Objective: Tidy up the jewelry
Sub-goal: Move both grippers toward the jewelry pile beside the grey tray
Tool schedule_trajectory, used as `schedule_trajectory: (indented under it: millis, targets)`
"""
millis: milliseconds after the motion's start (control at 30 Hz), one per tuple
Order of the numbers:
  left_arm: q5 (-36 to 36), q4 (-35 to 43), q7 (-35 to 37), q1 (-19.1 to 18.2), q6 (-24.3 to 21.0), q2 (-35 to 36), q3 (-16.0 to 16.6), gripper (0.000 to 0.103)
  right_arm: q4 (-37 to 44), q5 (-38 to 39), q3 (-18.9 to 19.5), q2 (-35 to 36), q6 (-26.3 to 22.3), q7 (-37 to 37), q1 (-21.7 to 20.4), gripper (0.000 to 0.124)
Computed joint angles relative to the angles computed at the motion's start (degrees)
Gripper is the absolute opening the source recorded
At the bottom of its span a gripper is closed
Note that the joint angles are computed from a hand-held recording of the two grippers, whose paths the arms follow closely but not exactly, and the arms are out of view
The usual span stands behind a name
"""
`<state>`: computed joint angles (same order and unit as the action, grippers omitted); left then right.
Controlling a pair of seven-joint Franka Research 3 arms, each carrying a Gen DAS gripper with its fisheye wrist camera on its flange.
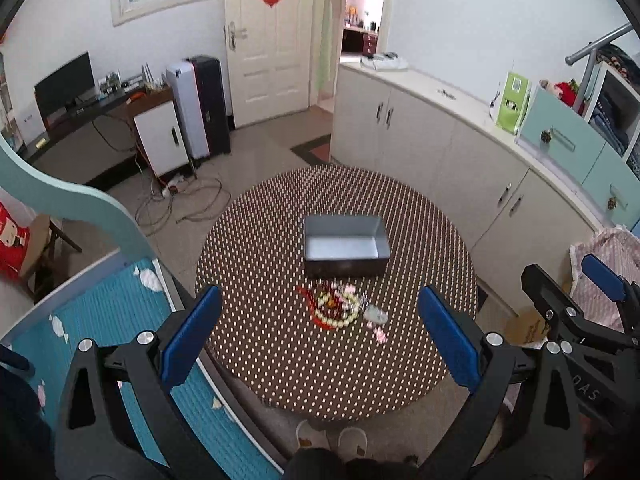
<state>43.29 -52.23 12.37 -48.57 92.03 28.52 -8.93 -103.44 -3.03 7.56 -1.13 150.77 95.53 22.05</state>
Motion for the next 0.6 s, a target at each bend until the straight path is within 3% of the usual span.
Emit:
schedule_trajectory:
  millis: [433,600]
  targets:
    - [-11.0,-23.2,0.2,11.5,16.0,-9.9,-5.4,0.098,5.4,-4.7,-0.1,5.8,-12.9,4.9,2.9,0.096]
    - [-13.2,-30.3,1.1,14.6,22.5,-11.8,-6.2,0.098,6.6,-1.7,-0.2,7.9,-15.3,2.7,3.5,0.096]
